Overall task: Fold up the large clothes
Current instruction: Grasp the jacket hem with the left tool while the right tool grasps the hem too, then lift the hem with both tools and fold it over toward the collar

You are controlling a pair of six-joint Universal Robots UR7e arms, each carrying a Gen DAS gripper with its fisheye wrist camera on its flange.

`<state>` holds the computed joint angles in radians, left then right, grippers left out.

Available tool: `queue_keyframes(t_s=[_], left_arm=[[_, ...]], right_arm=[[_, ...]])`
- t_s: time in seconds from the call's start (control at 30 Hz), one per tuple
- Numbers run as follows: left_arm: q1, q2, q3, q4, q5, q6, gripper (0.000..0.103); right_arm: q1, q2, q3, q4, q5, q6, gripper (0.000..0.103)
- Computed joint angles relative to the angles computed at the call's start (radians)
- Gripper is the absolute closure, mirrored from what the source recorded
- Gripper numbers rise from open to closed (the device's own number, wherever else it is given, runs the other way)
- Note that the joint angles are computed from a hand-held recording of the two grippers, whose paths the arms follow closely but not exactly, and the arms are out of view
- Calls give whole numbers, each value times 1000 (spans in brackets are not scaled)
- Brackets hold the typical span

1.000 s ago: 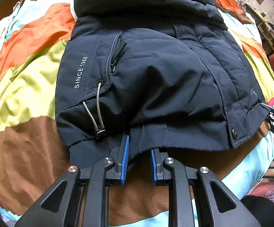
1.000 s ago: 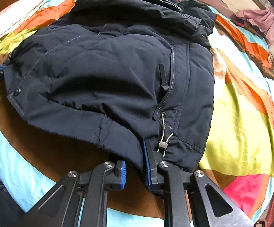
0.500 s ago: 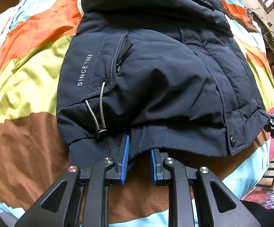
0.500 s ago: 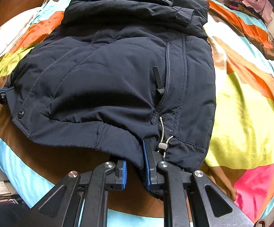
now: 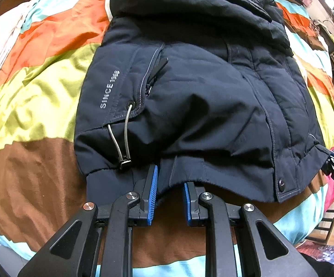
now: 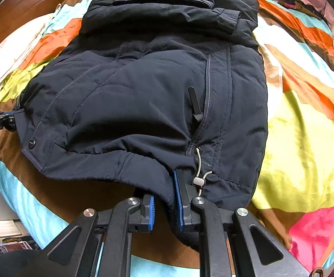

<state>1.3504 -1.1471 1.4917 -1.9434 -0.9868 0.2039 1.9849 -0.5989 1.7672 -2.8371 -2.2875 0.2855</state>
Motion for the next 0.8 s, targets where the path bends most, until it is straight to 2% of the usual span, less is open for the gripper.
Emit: queue_keyframes(t_s=[0.4,0.67,0.8], left_arm=[[-44,49,-145,37,-41,-82,90],[-45,143,-333,154,-81,-91,91],[-48,196,-427,187,-101,-72,91]], right_arm=[[-9,-68,-33,-63,91,-113,93],[-28,-86,-81,-75,127,-90,93],[-26,-78,-120,-82,106,-90,93]])
